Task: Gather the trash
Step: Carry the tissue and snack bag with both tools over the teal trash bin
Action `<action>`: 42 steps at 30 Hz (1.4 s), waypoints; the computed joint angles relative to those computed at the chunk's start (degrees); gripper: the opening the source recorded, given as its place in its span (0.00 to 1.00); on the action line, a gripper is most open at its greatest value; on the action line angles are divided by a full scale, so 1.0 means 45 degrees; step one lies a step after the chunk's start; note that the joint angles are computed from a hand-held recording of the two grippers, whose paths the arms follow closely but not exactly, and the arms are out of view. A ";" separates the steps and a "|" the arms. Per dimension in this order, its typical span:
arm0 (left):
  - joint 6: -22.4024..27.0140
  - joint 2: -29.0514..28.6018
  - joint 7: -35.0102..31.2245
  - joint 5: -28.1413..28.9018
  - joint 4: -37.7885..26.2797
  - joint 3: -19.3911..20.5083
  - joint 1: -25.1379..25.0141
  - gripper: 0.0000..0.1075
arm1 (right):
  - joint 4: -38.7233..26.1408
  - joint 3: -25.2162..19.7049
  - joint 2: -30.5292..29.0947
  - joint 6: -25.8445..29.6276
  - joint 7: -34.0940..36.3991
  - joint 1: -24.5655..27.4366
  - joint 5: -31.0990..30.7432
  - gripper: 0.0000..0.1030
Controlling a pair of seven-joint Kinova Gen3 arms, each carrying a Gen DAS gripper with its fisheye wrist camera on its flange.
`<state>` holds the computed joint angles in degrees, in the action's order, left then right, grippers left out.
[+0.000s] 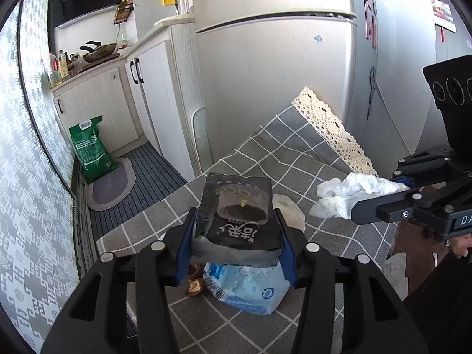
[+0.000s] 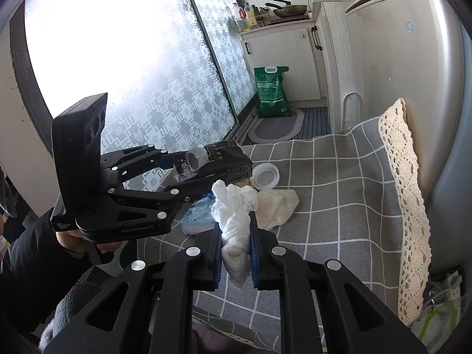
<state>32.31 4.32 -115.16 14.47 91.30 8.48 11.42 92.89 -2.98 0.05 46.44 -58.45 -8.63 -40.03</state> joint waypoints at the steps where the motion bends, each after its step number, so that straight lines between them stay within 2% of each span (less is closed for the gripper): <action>1: -0.0164 -0.0196 -0.0058 0.0267 0.0231 -0.0048 -0.0104 0.48 | -0.0028 -0.0071 -0.0008 -0.0082 -0.0097 -0.0073 0.0124 0.14; 4: -0.0646 -0.0751 0.0271 0.0657 0.0904 -0.0281 -0.0284 0.48 | -0.0206 -0.0288 0.0022 -0.0261 -0.0532 -0.0359 0.0556 0.14; 8: -0.1331 -0.1430 0.1360 0.0260 0.1796 -0.0581 -0.0411 0.48 | -0.0496 -0.0625 0.0160 -0.0521 -0.1291 -0.0863 0.1414 0.14; 11: -0.1650 -0.2006 0.1143 0.1027 0.2459 -0.1101 -0.0564 0.48 | -0.0697 -0.0869 0.0276 -0.0670 -0.1819 -0.1258 0.2060 0.14; 17: -0.2175 -0.3148 0.1511 0.1362 0.3783 -0.2024 -0.0793 0.48 | -0.1247 -0.1285 0.0632 -0.0745 -0.2527 -0.1977 0.3017 0.15; 22: -0.2150 -0.3692 0.1923 0.1299 0.4748 -0.2584 -0.1075 0.49 | -0.2081 -0.1698 0.1169 -0.0614 -0.3158 -0.2744 0.3977 0.15; 28: -0.1970 -0.4381 0.2590 0.0313 0.5842 -0.2642 -0.1665 0.49 | -0.3087 -0.2078 0.1840 -0.0327 -0.4171 -0.3842 0.5276 0.15; 32: -0.1643 -0.4629 0.2267 0.0330 0.6268 -0.3299 -0.1535 0.49 | -0.3541 -0.2255 0.2243 -0.0079 -0.4738 -0.4546 0.5954 0.14; 36: -0.1394 -0.4551 0.2519 -0.0120 0.6450 -0.3192 -0.2025 0.49 | -0.4024 -0.2254 0.2843 0.0355 -0.5519 -0.5371 0.6948 0.15; 42: -0.0853 -0.4211 0.1434 0.0803 0.6636 -0.4079 -0.1776 0.49 | -0.4815 -0.2107 0.3871 0.1335 -0.6363 -0.6358 0.8149 0.14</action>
